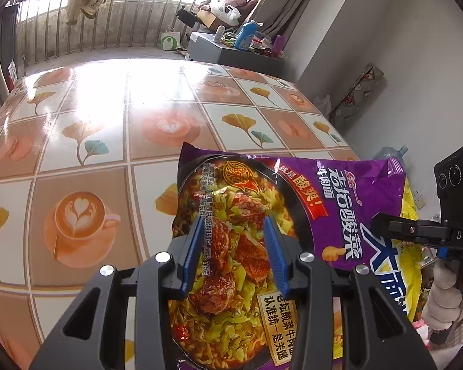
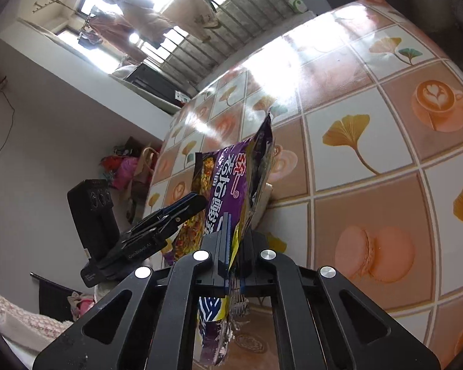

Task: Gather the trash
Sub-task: 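Grasp the purple noodle bag with the right tool, then grasp the gold LOTTE packet with the left tool while the right holds the noodle bag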

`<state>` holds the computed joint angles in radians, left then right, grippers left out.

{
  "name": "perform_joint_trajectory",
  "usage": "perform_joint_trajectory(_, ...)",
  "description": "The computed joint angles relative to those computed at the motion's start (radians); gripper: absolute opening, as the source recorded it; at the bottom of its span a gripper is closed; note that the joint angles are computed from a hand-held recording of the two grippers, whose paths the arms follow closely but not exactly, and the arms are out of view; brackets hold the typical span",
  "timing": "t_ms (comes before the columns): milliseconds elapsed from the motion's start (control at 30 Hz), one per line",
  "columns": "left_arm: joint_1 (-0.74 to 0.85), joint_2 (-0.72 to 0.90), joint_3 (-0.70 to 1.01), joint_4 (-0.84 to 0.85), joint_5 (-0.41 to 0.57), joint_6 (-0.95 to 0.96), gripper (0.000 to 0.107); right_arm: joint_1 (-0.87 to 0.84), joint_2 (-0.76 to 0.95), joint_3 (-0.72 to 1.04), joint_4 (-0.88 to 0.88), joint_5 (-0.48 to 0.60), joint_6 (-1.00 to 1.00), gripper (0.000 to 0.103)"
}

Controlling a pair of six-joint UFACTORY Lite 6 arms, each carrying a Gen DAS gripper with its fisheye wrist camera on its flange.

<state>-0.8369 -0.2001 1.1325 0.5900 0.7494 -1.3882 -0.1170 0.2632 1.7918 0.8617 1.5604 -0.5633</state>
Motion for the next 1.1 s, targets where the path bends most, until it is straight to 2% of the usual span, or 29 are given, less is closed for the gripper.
perform_joint_trajectory(100, -0.029, -0.046, 0.006, 0.091, 0.033, -0.049, 0.039, -0.116, 0.038, 0.059, 0.131, 0.068, -0.016, 0.001)
perform_joint_trajectory(200, -0.052, -0.092, 0.019, 0.173, 0.072, -0.09, 0.039, -0.255, 0.156, 0.203, 0.274, 0.118, 0.048, 0.001)
perform_joint_trajectory(267, -0.04, -0.098, 0.031, 0.162, 0.083, -0.07, 0.039, -0.329, 0.231, 0.295, 0.299, 0.113, 0.098, 0.001)
perform_joint_trajectory(367, -0.015, -0.082, 0.04, 0.112, 0.079, -0.031, 0.039, -0.396, 0.281, 0.363, 0.244, 0.063, 0.129, 0.001)
perform_joint_trajectory(467, 0.005, -0.042, 0.058, 0.047, 0.065, 0.027, 0.04, -0.407, 0.233, 0.295, 0.16, -0.004, 0.093, 0.001)
perform_joint_trajectory(500, 0.006, -0.017, 0.074, 0.023, 0.069, 0.046, 0.044, -0.406, 0.211, 0.257, 0.144, -0.025, 0.075, 0.001)
perform_joint_trajectory(567, 0.01, 0.036, 0.112, -0.014, 0.082, 0.077, 0.047, -0.372, 0.124, 0.108, 0.109, -0.092, 0.032, 0.001)
perform_joint_trajectory(600, 0.013, 0.055, 0.126, -0.027, 0.081, 0.091, 0.05, -0.324, 0.075, 0.035, 0.088, -0.148, 0.032, 0.001)
perform_joint_trajectory(667, 0.005, 0.094, 0.162, -0.028, 0.091, 0.098, 0.061, -0.302, 0.043, -0.027, 0.064, -0.185, 0.008, 0.001)
perform_joint_trajectory(733, -0.016, 0.144, 0.216, -0.022, 0.115, 0.115, 0.075, -0.312, 0.033, -0.044, 0.054, -0.179, -0.015, 0.001)
perform_joint_trajectory(833, -0.045, 0.248, 0.327, -0.009, 0.169, 0.173, 0.085, -0.355, 0.04, -0.035, 0.047, -0.144, -0.049, 0.001)
perform_joint_trajectory(933, -0.062, 0.367, 0.446, -0.008, 0.239, 0.244, 0.087, -0.376, 0.049, -0.017, 0.046, -0.128, -0.05, 0.001)
perform_joint_trajectory(1100, -0.035, 0.473, 0.541, -0.059, 0.253, 0.301, 0.087, -0.421, 0.053, -0.009, 0.043, -0.116, -0.062, 0.001)
